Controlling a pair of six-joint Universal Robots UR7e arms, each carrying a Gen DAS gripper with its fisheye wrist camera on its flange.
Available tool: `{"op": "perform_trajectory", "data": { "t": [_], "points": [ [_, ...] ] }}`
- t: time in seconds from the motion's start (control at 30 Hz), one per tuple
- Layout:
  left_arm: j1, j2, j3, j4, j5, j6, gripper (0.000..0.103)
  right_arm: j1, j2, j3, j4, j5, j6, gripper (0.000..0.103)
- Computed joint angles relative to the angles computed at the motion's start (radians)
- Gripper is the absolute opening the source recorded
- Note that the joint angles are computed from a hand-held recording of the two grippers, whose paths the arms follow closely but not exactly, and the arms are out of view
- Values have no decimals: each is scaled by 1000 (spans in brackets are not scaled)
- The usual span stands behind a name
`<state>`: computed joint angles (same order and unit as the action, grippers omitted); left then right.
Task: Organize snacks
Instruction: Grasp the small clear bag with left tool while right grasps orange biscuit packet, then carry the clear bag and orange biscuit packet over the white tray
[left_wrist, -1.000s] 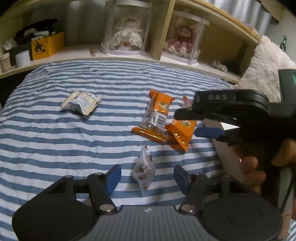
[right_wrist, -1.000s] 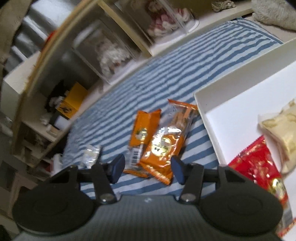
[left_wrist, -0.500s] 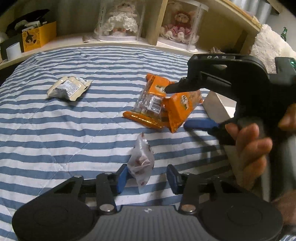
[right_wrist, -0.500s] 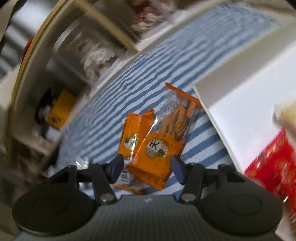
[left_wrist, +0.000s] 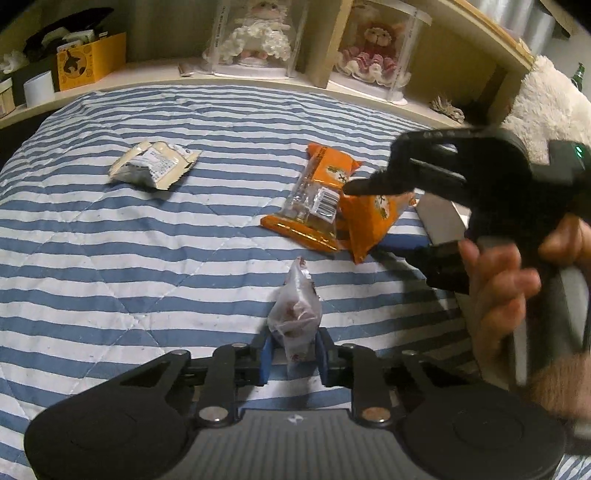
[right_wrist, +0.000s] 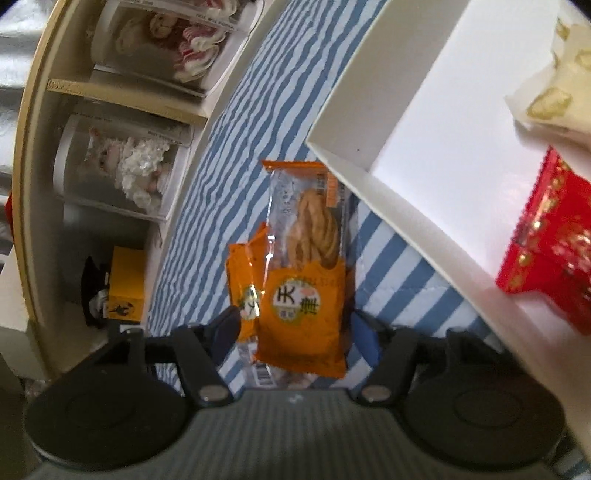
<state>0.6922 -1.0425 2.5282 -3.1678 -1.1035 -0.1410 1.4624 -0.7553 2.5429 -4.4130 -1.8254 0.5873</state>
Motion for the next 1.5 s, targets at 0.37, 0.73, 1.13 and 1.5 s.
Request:
{"op": "perform_trajectory", "data": {
  "t": [0.37, 0.73, 1.13, 1.5],
  "points": [
    [23, -111, 18, 105, -11, -123, 23, 85, -129, 76, 259, -70, -208, 50],
    [41, -230, 40, 217, -38, -242, 21, 373, -186, 85, 713, -392, -392, 51],
    [47, -173, 22, 151, -37, -251, 40, 455, -41, 99, 520, -455, -420, 70],
    [55, -120, 19, 73, 2, -247, 31, 382, 32, 55, 432, -464, -498, 50]
  ]
}}
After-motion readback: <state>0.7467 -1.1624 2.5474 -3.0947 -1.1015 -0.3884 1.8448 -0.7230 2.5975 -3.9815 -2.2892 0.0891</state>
